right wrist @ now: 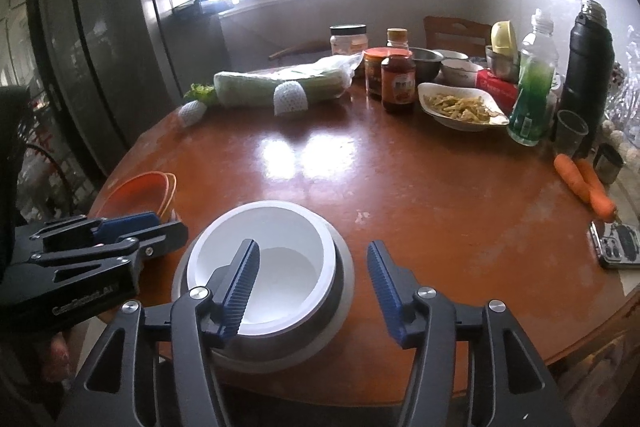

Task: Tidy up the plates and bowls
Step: 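Lower the red-printed bowl into the white bowl and open both grippers, then close both grippers on the rim of the silver pan holding the stack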

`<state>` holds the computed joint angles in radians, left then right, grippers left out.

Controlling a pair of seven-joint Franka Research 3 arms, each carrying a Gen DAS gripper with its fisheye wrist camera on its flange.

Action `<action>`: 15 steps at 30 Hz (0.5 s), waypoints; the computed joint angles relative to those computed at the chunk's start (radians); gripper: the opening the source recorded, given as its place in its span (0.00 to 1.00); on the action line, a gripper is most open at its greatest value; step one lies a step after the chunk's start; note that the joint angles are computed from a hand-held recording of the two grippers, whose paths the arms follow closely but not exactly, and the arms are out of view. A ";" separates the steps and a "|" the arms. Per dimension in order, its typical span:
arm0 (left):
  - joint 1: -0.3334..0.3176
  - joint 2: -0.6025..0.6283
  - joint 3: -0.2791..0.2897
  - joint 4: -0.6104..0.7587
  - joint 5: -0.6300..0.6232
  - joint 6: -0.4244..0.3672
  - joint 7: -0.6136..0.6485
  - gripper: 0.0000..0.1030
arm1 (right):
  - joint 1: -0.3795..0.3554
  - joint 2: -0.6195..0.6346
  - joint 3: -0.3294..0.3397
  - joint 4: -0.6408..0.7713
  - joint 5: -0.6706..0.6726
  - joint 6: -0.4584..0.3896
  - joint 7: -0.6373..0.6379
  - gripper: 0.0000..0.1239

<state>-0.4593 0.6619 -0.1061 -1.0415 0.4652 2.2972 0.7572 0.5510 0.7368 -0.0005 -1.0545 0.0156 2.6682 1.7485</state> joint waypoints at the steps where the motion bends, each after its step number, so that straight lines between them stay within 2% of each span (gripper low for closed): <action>1: 0.005 -0.010 -0.002 -0.020 -0.004 0.012 -0.003 0.41 | -0.001 -0.001 0.001 -0.001 0.001 0.001 0.000 0.48; 8: 0.037 -0.030 -0.031 -0.085 -0.053 0.071 -0.011 0.46 | -0.011 0.016 0.012 0.018 0.020 -0.025 -0.003 0.50; 15: 0.021 0.018 -0.023 -0.017 -0.063 0.039 0.005 0.53 | -0.017 0.055 0.020 0.071 0.036 -0.067 -0.012 0.51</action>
